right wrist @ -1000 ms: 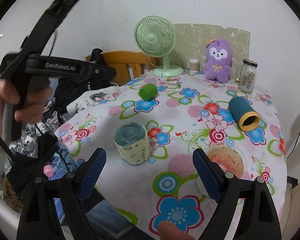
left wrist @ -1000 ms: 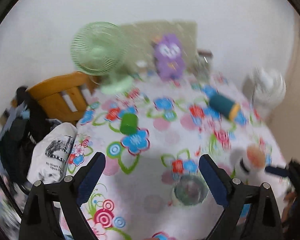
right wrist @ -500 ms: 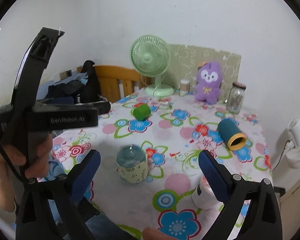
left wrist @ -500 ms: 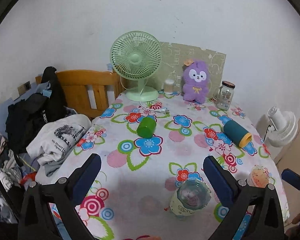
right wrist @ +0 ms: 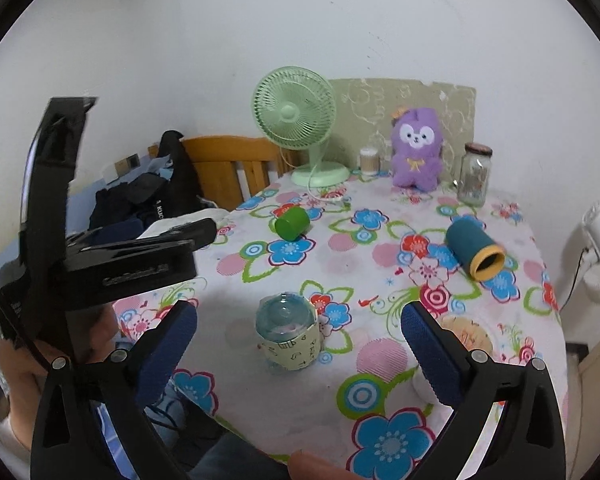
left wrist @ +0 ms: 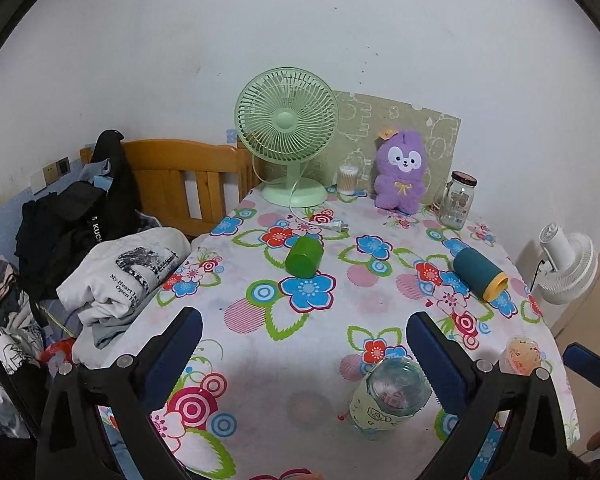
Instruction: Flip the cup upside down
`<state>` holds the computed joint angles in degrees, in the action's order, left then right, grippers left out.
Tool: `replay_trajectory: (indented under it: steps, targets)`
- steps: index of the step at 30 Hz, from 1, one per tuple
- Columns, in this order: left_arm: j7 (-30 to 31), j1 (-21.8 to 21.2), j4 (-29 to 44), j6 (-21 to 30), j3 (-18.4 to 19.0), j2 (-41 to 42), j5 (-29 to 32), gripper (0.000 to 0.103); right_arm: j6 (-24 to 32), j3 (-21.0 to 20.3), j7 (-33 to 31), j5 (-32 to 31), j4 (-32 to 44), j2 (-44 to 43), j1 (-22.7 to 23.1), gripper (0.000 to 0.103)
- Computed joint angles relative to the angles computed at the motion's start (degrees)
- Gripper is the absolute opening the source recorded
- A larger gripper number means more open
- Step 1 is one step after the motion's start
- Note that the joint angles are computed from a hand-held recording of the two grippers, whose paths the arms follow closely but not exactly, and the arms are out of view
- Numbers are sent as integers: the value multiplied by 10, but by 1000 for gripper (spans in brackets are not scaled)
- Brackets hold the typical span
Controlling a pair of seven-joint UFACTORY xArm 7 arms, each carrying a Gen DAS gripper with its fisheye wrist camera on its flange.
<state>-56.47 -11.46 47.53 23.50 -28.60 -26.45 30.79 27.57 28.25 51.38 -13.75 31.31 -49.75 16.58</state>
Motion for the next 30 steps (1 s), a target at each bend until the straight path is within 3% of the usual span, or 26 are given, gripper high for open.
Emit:
replay_trajectory:
  steps: [13,30]
  targets:
    - [-12,3,5,8,-4,0,9,103,76,55,61,-51,44,-17,-57,103]
    - [-38,30,9,-10,-34,-30,31,103,85,72,89,-78,49,-65,-83,103]
